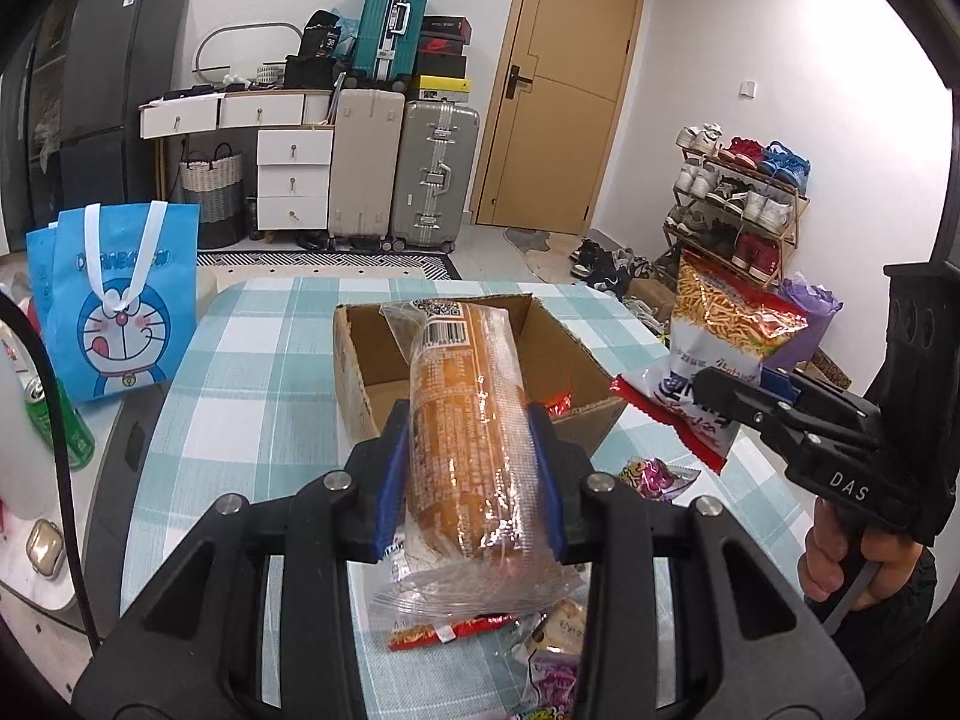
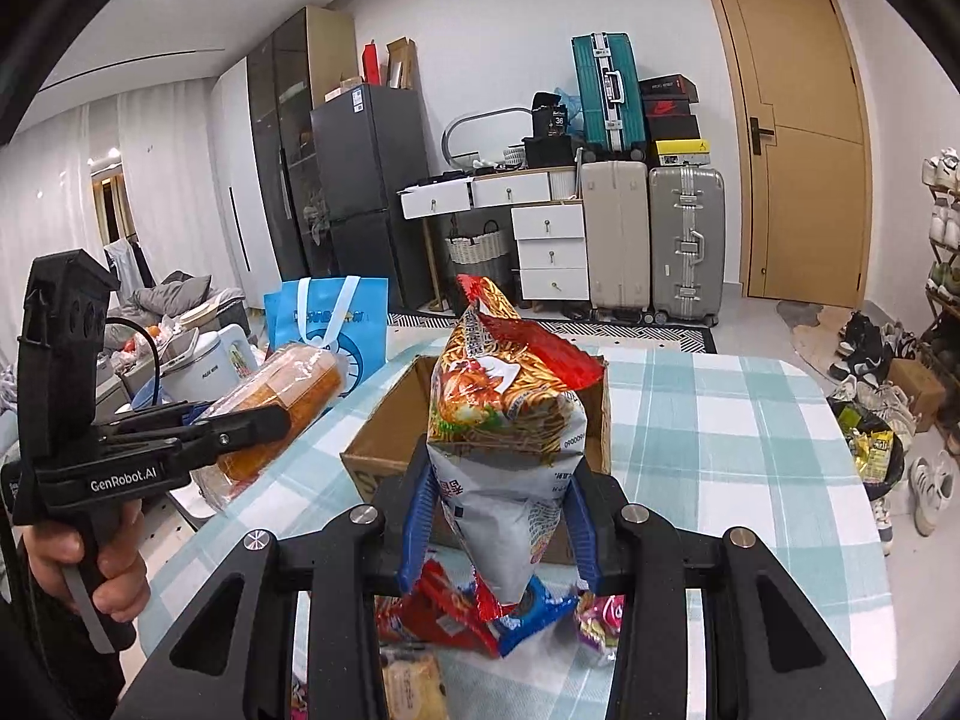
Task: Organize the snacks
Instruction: 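Lift both snacks over the SF box and lower them inside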
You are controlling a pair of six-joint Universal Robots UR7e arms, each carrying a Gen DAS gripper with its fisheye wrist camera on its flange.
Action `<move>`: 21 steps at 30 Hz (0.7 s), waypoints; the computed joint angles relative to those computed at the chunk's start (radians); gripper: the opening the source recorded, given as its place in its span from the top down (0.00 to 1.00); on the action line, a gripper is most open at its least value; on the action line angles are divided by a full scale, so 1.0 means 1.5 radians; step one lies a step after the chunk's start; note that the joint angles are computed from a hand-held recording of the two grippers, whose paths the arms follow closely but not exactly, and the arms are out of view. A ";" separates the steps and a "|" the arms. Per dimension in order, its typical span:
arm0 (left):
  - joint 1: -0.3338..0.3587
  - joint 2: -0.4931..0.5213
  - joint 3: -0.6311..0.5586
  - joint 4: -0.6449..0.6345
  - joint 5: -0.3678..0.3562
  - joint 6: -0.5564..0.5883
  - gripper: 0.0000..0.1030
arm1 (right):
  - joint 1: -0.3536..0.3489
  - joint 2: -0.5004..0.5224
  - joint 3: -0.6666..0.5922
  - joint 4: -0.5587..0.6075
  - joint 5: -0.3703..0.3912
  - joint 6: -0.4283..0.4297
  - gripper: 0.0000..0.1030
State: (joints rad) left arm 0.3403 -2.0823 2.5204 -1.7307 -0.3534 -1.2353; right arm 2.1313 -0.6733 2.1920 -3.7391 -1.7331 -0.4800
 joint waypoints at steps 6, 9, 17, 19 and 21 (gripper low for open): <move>0.053 0.066 0.009 -0.214 0.009 0.160 0.67 | 0.005 0.019 -0.039 0.035 -0.007 0.002 0.62; 0.081 0.102 0.008 -0.309 0.010 0.228 0.67 | 0.003 0.026 -0.056 0.049 -0.008 0.002 0.62; 0.161 0.201 0.001 -0.562 0.004 0.407 0.67 | -0.006 0.048 -0.101 0.080 -0.005 0.011 0.62; 0.184 0.229 -0.003 -0.631 -0.004 0.455 0.67 | -0.012 0.055 -0.111 0.084 0.006 0.014 0.62; 0.208 0.255 -0.008 -0.693 -0.015 0.500 0.67 | -0.017 0.061 -0.120 0.088 0.008 0.014 0.62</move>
